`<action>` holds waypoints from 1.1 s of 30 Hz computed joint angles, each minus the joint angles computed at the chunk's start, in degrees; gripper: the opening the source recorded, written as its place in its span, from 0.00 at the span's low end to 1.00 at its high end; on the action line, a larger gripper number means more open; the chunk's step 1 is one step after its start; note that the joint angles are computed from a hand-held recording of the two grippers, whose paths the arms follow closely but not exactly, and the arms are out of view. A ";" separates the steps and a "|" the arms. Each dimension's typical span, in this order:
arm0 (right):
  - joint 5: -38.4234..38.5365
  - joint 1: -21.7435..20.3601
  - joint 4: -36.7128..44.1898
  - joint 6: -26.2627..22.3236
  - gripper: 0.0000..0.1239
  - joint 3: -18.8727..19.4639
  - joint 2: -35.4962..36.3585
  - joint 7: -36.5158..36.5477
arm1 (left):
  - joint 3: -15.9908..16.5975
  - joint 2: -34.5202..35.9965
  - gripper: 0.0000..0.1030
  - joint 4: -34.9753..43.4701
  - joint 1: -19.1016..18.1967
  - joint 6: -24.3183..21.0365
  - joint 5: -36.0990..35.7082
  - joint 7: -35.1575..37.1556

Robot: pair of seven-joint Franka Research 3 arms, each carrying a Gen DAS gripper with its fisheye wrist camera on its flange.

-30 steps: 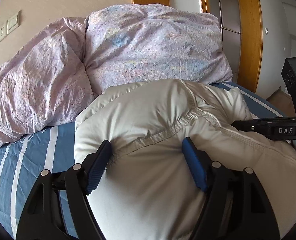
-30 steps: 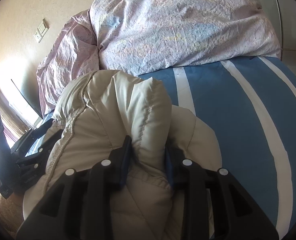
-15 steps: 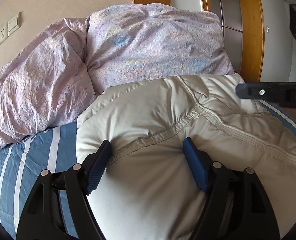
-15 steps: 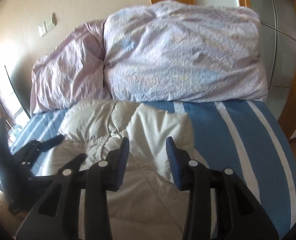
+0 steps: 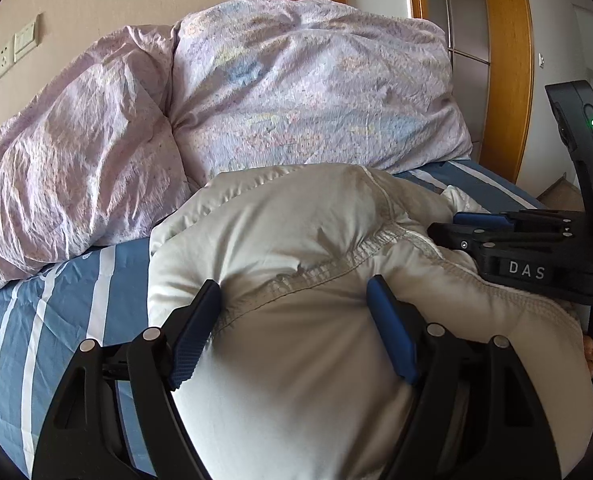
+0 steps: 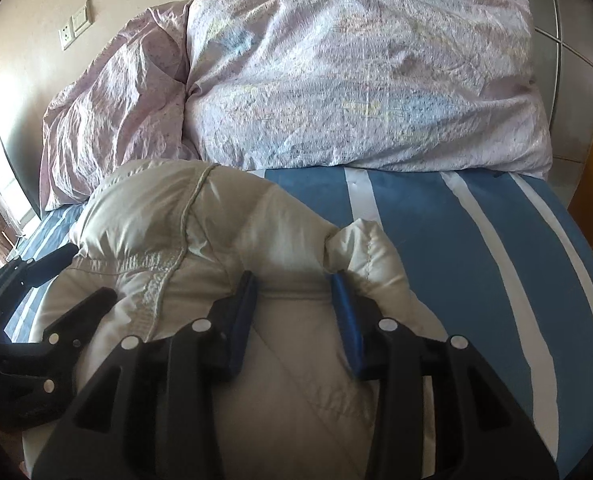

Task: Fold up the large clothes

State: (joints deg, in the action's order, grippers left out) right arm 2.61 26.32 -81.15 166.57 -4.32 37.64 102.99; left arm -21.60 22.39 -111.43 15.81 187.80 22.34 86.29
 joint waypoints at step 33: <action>3.88 -0.74 -2.23 4.19 0.33 1.18 0.08 -2.30 | 7.55 -0.96 0.96 2.85 -7.83 -6.37 -6.02 -0.37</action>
State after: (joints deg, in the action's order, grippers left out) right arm 6.49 25.57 -83.37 170.75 -3.14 37.72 100.68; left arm -14.05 21.43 -108.58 7.97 181.43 16.31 85.92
